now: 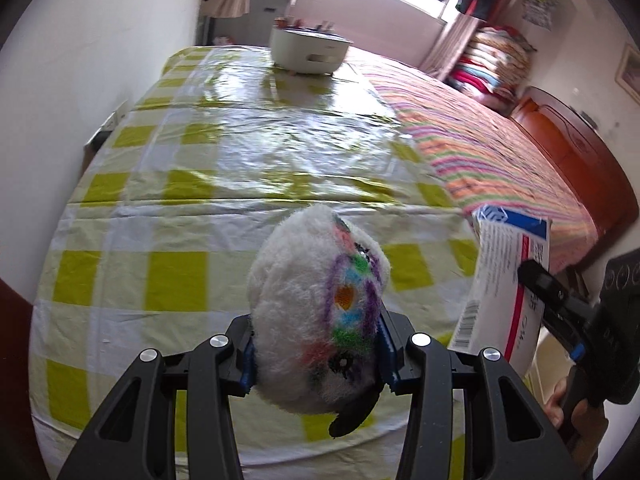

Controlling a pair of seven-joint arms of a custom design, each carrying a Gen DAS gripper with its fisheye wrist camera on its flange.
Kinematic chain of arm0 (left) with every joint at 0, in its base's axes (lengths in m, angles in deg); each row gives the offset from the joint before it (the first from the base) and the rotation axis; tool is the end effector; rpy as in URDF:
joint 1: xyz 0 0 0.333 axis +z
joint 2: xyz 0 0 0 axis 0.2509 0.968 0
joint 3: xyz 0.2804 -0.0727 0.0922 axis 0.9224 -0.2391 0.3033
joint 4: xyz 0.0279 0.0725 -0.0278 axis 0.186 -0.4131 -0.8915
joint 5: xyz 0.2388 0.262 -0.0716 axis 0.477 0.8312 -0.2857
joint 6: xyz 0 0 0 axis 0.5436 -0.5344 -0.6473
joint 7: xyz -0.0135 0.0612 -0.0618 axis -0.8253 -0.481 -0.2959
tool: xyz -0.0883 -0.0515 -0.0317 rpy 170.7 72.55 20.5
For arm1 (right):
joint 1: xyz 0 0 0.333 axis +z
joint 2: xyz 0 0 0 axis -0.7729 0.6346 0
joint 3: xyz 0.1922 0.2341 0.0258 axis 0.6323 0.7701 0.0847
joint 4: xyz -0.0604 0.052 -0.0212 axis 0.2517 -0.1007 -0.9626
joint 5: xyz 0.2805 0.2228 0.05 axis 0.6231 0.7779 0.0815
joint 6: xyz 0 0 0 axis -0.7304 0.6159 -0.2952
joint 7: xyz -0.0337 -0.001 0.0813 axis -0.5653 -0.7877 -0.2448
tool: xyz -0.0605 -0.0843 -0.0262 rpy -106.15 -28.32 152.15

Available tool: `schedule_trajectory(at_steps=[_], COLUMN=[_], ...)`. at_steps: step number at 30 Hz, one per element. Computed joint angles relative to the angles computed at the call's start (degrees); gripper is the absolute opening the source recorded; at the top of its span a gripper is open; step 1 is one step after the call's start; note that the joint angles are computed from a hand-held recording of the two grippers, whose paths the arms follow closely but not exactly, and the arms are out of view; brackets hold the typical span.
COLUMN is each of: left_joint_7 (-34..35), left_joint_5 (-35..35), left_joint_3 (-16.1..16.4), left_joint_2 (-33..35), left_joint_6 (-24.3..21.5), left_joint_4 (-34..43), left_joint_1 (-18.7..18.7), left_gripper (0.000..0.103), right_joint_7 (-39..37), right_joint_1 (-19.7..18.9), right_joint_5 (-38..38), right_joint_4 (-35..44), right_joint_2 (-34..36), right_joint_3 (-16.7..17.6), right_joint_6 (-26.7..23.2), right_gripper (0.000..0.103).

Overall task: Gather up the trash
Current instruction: 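Carry the medicine box and fluffy toy over the cream bin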

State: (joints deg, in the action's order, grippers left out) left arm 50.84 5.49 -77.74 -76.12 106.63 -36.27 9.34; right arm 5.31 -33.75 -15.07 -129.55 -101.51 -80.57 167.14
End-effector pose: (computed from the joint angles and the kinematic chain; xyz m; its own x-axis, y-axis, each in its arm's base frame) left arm 0.5388 -0.1230 0.5440 -0.1751 -0.9532 0.2466 -0.8025 -0.0070 -0.5966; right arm 0.4742 0.0525 0.5360 0.1777 -0.7710 -0.6116 -0.6889 0.3463 -0.6368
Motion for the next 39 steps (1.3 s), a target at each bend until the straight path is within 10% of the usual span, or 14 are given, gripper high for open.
schedule_trajectory(at_steps=[25, 39], left_joint_7=[5.6, 7.8], left_joint_5=[-3.1, -3.5], left_joint_3=[-4.4, -6.6], left_joint_2=[1.1, 2.8], left_joint_6=[-0.8, -1.2], left_joint_4=[2.0, 4.3], left_joint_1=[-7.8, -12.0], left_gripper=[0.044, 0.044], right_joint_7=[3.3, 13.8], right_joint_1=[3.0, -2.6], right_joint_5=[-8.4, -20.1], right_joint_4=[-18.4, -27.4], right_joint_2=[-18.0, -26.5], right_joint_3=[-10.3, -10.7], right_joint_6=[13.5, 22.7], right_gripper=[0.045, 0.045])
